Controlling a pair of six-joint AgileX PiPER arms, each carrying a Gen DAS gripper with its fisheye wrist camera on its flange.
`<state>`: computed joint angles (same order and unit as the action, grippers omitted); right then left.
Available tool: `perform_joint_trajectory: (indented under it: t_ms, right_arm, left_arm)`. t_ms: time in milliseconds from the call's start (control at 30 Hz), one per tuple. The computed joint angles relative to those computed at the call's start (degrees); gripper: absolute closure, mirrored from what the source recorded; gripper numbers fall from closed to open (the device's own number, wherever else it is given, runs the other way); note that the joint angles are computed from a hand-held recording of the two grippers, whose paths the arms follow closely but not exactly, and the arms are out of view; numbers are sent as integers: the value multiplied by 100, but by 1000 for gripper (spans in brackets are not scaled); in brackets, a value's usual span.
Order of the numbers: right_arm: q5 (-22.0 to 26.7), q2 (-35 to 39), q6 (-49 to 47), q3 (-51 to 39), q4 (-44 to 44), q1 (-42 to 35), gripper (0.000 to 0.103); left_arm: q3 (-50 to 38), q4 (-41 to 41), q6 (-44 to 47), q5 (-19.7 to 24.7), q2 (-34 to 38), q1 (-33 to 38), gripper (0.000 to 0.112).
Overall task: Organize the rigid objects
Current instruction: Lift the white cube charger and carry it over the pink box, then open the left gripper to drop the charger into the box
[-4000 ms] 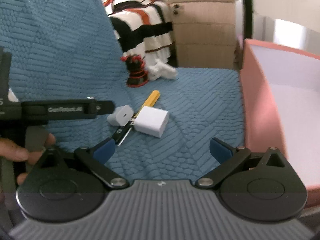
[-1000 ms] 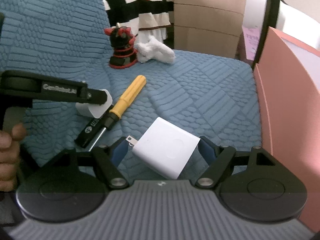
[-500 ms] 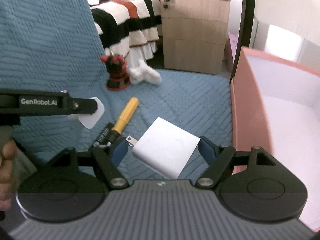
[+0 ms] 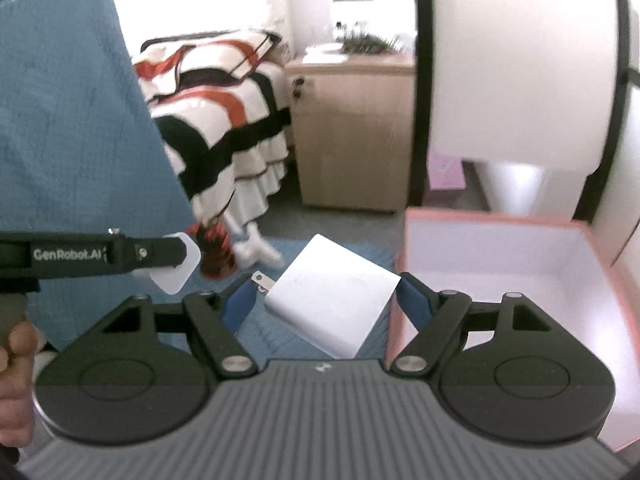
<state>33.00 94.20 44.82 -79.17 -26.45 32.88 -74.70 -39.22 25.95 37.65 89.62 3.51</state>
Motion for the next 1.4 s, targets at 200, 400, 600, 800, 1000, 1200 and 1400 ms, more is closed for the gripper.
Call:
perform_joint_trajectory:
  t_ms: [200, 400, 600, 800, 1000, 1200, 1400]
  right_arm:
    - [152, -255, -391, -122, 231, -426, 24]
    - [142, -653, -908, 77, 613, -933, 24]
    - [9, -996, -1670, 492, 1227, -1631, 24]
    - [-190, -1000, -2650, 939, 2080, -2427, 24]
    - [-370, -808, -3432, 1405, 2810, -3002, 24]
    - [-602, -432, -4019, 1758, 3286, -3356, 24]
    - [-588, -45, -4480, 1861, 3747, -3616, 24]
  left_arm:
    - [-871, 814, -1214, 162, 315, -781, 65]
    - [-1664, 1499, -2144, 201, 639, -1516, 65]
    - [-2101, 2119, -2982, 137, 998, -2168, 65]
    - [-2336, 2669, -3658, -10, 1549, -2816, 65]
    - [-2776, 3099, -4208, 99, 2300, -3192, 65]
    - [-3092, 3055, -4245, 263, 2879, -3362, 65]
    - [-3439, 3093, -4239, 419, 3377, -3544, 65]
